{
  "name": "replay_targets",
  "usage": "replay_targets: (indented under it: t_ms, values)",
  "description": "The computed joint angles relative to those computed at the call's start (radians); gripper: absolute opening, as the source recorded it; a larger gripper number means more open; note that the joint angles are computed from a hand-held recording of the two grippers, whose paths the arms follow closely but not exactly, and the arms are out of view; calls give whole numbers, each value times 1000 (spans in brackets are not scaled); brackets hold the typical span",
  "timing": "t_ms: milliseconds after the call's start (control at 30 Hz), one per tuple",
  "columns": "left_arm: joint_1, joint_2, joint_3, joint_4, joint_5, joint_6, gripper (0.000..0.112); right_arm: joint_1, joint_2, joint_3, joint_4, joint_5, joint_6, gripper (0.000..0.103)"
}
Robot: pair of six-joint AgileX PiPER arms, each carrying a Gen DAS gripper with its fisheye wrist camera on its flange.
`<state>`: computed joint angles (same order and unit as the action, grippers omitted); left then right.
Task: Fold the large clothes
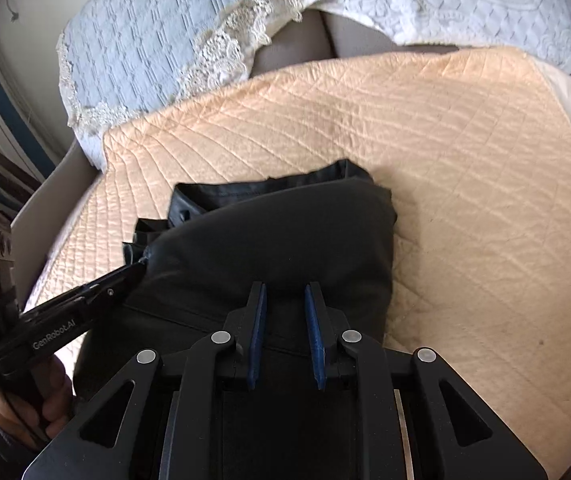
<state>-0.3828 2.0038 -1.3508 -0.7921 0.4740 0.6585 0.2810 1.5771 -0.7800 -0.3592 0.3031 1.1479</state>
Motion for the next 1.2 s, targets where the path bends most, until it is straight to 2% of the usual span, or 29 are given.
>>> replay_targets:
  t_ms: [100,200,300,367,467,600,700,800,900,1100,1200]
  values:
    - [-6,15,-15,4,-2,-6,21,-19,0,24,53,-39,-42,21]
    - [-4,23,-35,11,16,-16,21,-22,6,12,71,-22,-96,21]
    - [3,21,-53,28,46,-33,21,-2,-24,-13,45,68,-66,21]
    - [9,-12,-37,30,54,-30,21,36,-88,0,10,106,-8,21]
    - [21,-111,73,-39,25,60,21,140,-172,12,-75,191,111,21]
    - [70,-266,276,-203,42,290,21,312,-263,32,-165,279,285,21]
    - [106,-364,421,-278,52,417,21,416,-277,35,-194,313,368,21]
    - [121,-400,513,-304,29,465,22,477,-240,38,-207,315,405,21]
    - [122,-394,548,-366,-1,528,26,472,-218,54,-230,285,442,21]
    - [91,-387,540,-333,-47,496,26,472,-200,48,-248,294,463,22]
    - [93,-407,528,-229,-34,382,28,494,-215,13,-212,364,438,22]
